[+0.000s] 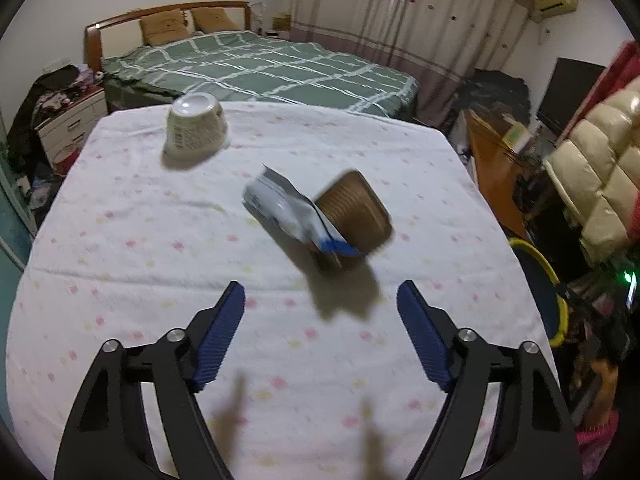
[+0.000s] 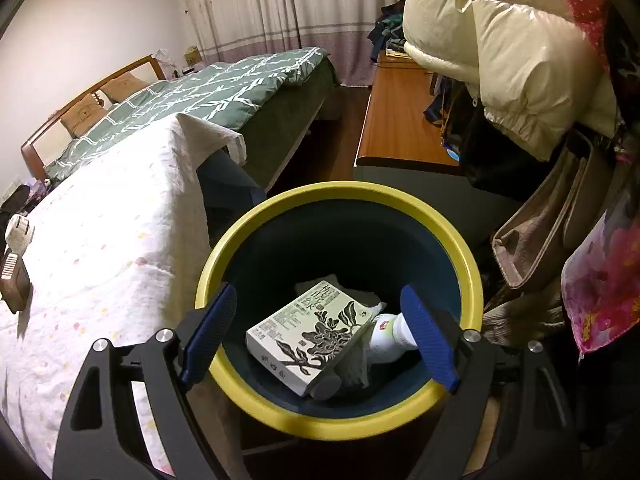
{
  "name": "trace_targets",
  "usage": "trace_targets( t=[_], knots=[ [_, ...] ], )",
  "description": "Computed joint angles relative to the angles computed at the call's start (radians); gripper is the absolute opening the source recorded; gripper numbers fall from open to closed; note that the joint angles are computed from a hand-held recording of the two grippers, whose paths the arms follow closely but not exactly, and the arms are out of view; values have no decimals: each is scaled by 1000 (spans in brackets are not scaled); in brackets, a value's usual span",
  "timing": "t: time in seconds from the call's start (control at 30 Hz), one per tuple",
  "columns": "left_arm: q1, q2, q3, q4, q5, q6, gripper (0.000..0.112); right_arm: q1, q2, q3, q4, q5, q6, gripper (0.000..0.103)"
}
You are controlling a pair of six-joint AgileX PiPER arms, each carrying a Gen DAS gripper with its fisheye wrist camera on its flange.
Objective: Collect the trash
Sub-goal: 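Carry the tea box with the right tool into the bin and release, then grasp the crumpled white-and-blue snack wrapper with the left tool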
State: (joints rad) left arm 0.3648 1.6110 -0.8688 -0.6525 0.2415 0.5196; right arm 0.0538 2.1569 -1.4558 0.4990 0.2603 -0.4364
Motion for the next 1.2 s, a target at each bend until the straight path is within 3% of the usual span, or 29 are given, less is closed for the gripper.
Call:
trace_targets(
  t=[0.23,0.4,0.73,0.9,0.93,0.97,1.2],
  knots=[
    [36,131,-179,79,72,-99,65,16,5,-13,-17,21,17,80],
    [21,252,-329,238,115,-278,58,28,5,-16,-13,25,13,80],
    [24,424,-508,281,199,-349,48,36,14,-27,-16,40,20,80],
    [31,421,-501,271,199,-323,39,41,18,-32,9,48,-2,80],
    [34,418,-496,263,197,-310,34,41,17,-29,25,47,-17,80],
    [37,413,-487,253,195,-292,22,42,14,-27,35,47,-25,80],
    [46,292,-339,218,117,-199,20,44,-9,-1,110,42,-98,80]
  ],
)
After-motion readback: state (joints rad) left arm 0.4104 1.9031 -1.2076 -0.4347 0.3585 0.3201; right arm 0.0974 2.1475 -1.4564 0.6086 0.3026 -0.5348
